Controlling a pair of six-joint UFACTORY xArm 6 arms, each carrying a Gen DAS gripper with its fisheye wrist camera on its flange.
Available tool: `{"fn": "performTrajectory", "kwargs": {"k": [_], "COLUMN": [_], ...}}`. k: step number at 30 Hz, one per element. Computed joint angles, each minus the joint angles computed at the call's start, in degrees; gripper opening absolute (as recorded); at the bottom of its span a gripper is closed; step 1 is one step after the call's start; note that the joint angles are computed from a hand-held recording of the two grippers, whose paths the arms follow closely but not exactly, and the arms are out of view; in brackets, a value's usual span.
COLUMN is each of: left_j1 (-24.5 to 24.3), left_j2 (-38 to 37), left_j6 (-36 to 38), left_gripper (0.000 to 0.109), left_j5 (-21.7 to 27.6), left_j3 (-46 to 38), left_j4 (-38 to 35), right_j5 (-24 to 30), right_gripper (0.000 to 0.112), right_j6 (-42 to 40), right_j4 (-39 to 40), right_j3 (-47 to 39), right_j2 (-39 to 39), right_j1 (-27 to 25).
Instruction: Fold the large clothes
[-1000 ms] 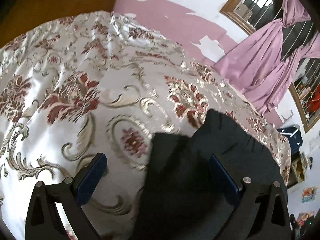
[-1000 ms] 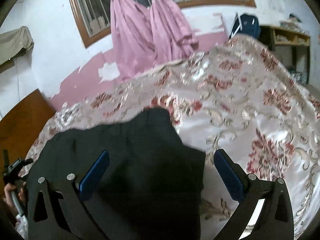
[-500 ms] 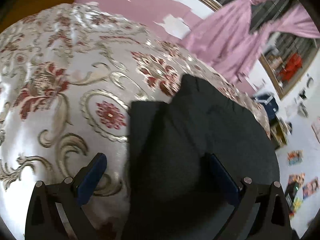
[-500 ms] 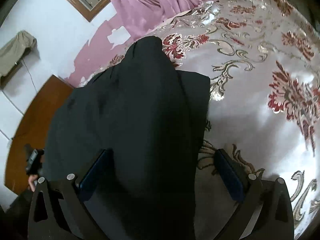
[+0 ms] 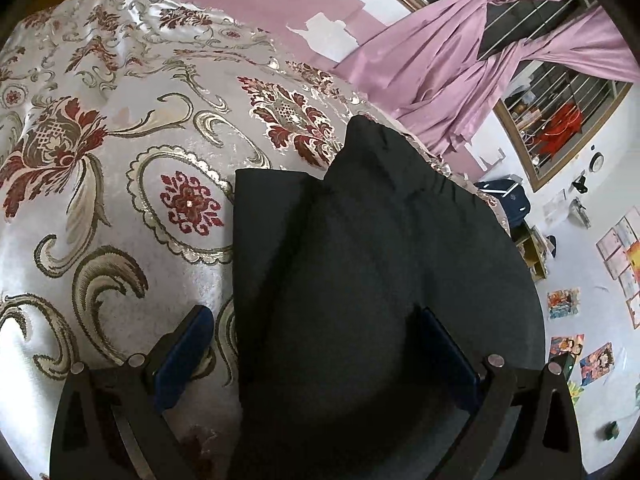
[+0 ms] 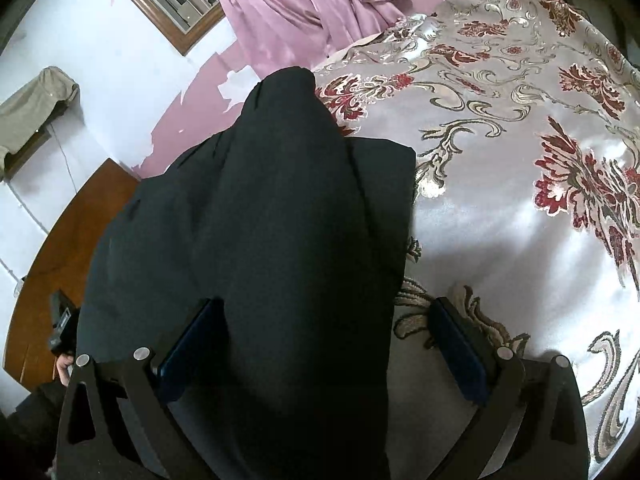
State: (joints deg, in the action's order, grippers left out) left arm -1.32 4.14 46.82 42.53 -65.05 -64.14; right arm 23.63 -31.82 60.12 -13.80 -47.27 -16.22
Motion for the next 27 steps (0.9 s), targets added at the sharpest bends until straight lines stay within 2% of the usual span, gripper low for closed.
{"fn": "performTrajectory", "kwargs": {"k": [2, 5, 9, 16, 20, 23, 27], "left_j1": [0.2, 0.8, 0.7, -1.4, -1.4, -1.0, -0.8], "left_j2": [-0.1, 0.0, 0.3, 0.8, 0.1, 0.3, 1.2], "left_j6": [1.1, 3.6, 3.5, -3.9, -1.4, -1.0, -1.3], "left_gripper": [0.103, 0.103, 0.103, 0.103, 0.103, 0.103, 0.103], "left_j5": [1.1, 6.1, 10.3, 9.0, 7.9, 8.3, 9.4], "left_j3": [0.0, -0.8, -1.9, -3.8, -2.4, -2.4, -3.6], "left_j4": [-0.1, 0.7, 3.2, 10.1, 7.7, 7.3, 7.5], "right_j5": [0.5, 0.6, 0.7, 0.1, -0.4, 0.4, 4.8], "right_gripper": [0.102, 0.102, 0.102, 0.102, 0.102, 0.102, 0.102], "right_j6": [-0.9, -2.1, -3.3, -0.2, 5.6, 7.3, 14.1], "right_j4": [0.8, 2.0, 2.9, 0.2, -6.5, -8.5, -14.9], "right_j3": [0.3, 1.2, 1.2, 1.2, 0.9, 0.7, -1.9], "right_j2": [-0.5, -1.5, -1.5, -1.4, -1.0, -1.0, 0.6], "right_j1": [-0.5, -0.5, -0.7, -0.1, 0.5, 0.2, -1.2]}}
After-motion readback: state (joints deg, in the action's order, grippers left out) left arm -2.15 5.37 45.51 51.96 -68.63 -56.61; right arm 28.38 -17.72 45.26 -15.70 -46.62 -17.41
